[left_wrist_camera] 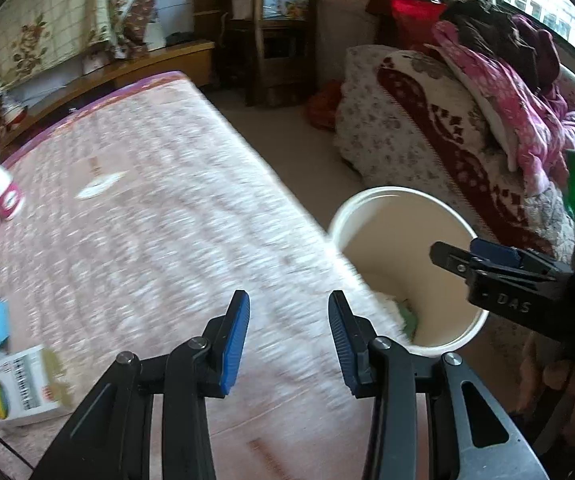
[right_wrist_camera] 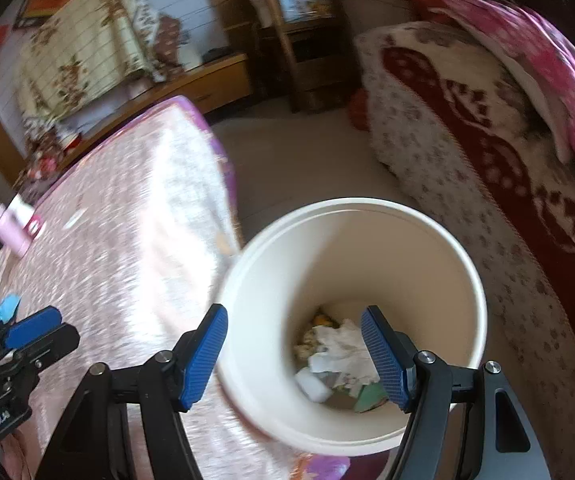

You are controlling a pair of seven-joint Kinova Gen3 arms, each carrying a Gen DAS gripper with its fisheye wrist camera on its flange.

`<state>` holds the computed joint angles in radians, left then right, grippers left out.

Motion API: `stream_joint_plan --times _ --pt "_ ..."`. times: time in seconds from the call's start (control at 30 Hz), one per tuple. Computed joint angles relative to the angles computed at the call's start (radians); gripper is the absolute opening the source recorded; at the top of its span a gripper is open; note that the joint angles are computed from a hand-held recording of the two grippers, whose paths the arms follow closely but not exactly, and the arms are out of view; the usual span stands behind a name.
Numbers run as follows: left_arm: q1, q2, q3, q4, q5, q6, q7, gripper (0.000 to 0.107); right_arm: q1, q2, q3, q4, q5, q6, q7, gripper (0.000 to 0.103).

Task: Collect trash
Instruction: 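Open both grippers above the bucket to drop the plastic and packet, then move both open grippers back over the mattress toward the remaining items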

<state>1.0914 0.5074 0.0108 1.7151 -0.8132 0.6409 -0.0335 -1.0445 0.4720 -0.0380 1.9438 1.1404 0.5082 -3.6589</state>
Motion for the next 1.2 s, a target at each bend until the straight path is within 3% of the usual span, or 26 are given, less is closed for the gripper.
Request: stream_joint_plan --times 0.17,0.33,0.53,0.77,0.97,1.07,1.2 --pt "-0.005 -0.097 -0.01 0.147 -0.036 0.027 0.096 0.042 -0.023 0.026 -0.041 -0.1 -0.072 0.039 0.159 0.073" --pt "-0.049 -0.222 0.011 0.294 -0.068 0.084 0.179 0.042 -0.073 0.052 -0.028 -0.174 -0.124 0.01 0.243 0.073" --pt "-0.168 -0.319 0.028 0.413 -0.034 0.184 0.188 0.044 -0.13 0.097 -0.02 -0.284 -0.211 0.005 0.371 0.073" --pt "-0.33 -0.36 0.092 0.513 0.036 0.044 0.121 0.044 -0.175 0.138 -0.004 -0.376 -0.319 0.005 0.515 0.073" --pt "-0.294 -0.384 0.229 0.549 0.023 0.01 0.207 0.044 -0.211 0.156 0.035 -0.418 -0.404 0.023 0.605 0.073" --pt "-0.285 -0.376 0.257 0.557 0.031 -0.054 0.222 0.044 -0.216 0.167 0.042 -0.436 -0.448 0.017 0.633 0.073" --pt "-0.229 -0.411 0.277 0.572 0.011 -0.015 0.298 0.044 -0.219 0.19 0.035 -0.482 -0.509 0.014 0.698 0.073"
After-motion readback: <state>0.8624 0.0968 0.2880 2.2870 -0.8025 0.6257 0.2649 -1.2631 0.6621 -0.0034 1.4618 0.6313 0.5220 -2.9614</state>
